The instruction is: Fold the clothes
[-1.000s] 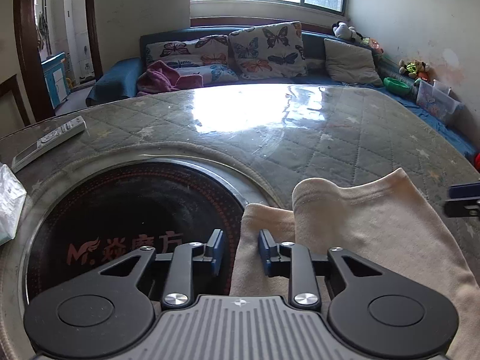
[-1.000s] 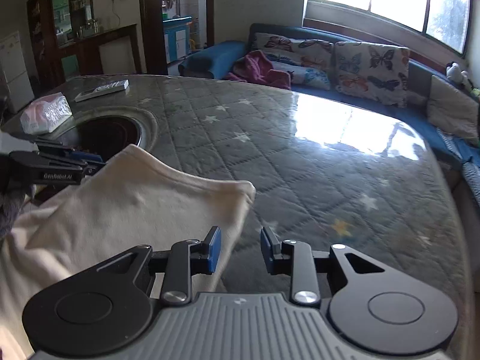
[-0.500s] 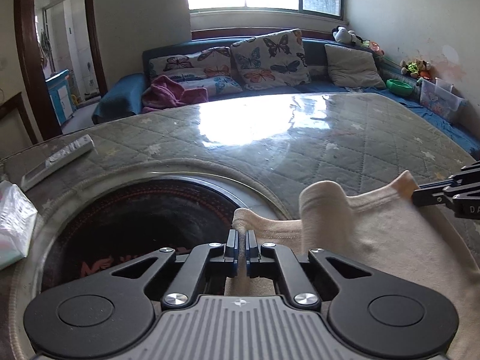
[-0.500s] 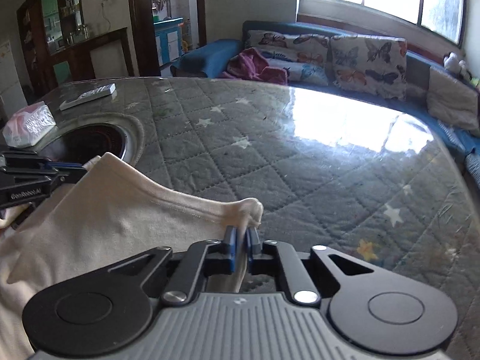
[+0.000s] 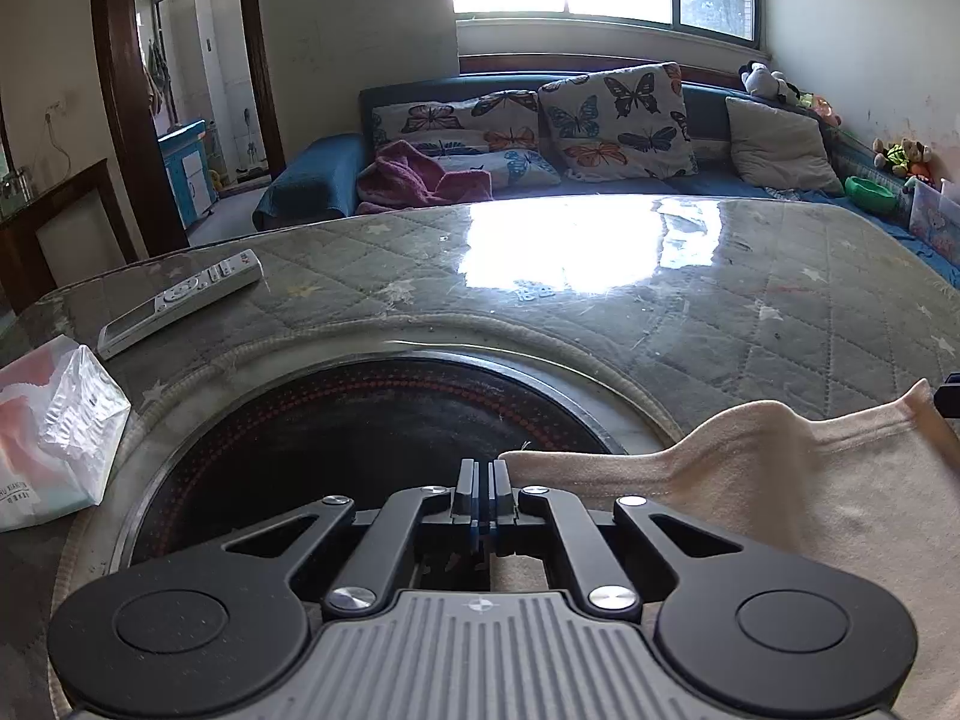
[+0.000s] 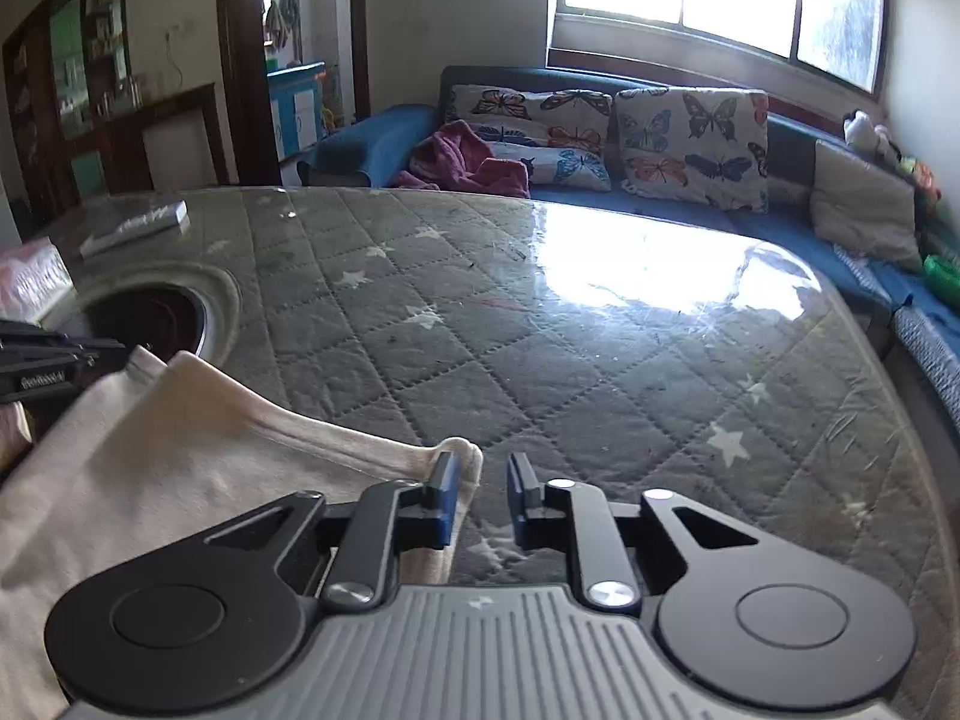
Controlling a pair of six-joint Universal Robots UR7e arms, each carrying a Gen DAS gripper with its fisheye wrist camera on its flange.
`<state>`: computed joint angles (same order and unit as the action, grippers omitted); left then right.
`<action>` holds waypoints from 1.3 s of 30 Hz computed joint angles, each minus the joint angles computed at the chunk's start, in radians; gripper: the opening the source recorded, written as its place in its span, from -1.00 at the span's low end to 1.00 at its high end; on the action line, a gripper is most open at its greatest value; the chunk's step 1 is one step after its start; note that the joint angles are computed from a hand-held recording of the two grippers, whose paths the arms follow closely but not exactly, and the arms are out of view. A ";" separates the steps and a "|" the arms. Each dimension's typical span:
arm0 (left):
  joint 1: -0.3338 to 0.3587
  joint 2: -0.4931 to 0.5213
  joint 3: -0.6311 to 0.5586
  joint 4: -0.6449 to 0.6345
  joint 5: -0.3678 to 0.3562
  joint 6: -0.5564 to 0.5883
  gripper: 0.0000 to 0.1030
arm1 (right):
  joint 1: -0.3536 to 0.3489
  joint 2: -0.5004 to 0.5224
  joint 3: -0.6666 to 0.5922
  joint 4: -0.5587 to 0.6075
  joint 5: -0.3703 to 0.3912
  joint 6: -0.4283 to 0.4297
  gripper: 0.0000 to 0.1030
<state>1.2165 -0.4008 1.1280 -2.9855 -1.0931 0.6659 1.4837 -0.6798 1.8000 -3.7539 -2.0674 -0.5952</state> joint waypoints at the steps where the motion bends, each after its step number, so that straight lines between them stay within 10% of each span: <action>1: 0.000 0.000 0.001 -0.002 0.001 0.001 -0.94 | -0.004 -0.010 0.007 0.022 0.015 0.018 -0.51; 21: -0.011 -0.017 0.038 -0.031 0.030 -0.005 -0.87 | 0.028 0.086 -0.080 -0.039 -0.105 -0.159 -0.66; 30: -0.027 -0.150 0.261 -0.126 -0.040 0.052 -0.21 | 0.058 0.014 0.052 -0.014 -0.041 -0.135 -0.39; 39: -0.032 -0.342 0.586 -0.168 -0.173 0.160 -0.19 | 0.109 -0.019 0.253 0.003 0.049 -0.153 -0.06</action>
<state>1.1844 -0.7430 1.7137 -3.1540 -1.2664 0.8260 1.5930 -0.6992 2.0527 -3.7512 -2.0180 -0.7485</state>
